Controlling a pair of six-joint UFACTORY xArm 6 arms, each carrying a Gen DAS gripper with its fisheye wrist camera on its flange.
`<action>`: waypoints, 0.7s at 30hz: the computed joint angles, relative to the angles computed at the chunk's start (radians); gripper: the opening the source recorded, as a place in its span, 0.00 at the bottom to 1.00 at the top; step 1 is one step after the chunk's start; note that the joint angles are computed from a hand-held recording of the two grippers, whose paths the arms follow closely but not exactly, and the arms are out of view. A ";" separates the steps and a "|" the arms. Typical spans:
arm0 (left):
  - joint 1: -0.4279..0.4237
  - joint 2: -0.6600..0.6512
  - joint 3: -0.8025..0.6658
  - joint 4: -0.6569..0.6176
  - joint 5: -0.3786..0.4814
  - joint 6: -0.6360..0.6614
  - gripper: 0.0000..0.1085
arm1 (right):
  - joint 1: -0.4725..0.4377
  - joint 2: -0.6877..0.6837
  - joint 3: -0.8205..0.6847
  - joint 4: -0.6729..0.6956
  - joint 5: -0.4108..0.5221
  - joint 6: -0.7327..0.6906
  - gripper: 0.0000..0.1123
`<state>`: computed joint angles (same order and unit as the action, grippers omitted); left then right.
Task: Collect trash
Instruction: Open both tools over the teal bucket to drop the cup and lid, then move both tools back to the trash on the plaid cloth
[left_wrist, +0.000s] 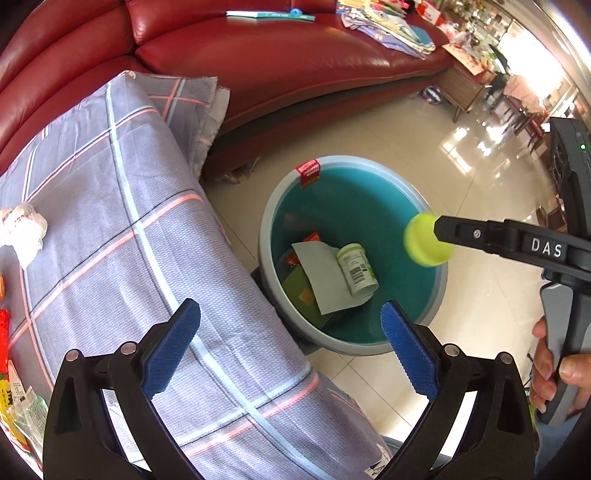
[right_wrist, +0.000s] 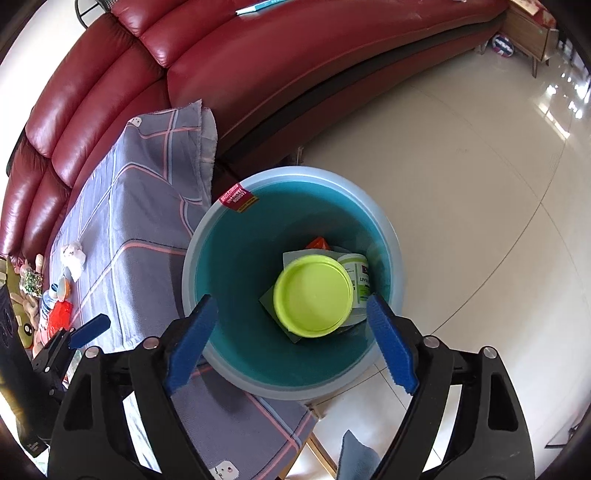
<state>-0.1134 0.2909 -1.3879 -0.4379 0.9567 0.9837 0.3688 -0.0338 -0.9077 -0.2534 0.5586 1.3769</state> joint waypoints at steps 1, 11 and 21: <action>0.004 0.002 -0.003 -0.001 0.001 -0.001 0.91 | 0.001 0.007 -0.012 0.000 0.012 -0.005 0.71; 0.043 0.031 -0.042 0.000 0.035 -0.009 0.91 | 0.018 0.044 -0.044 0.081 0.047 -0.031 0.78; 0.100 0.032 -0.060 -0.029 0.073 0.017 0.91 | 0.058 0.084 -0.130 0.083 0.123 -0.013 0.78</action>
<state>-0.0138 0.3227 -1.4484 -0.4666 1.0299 1.0010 0.4272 0.0504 -1.0376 -0.1705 0.6815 1.3637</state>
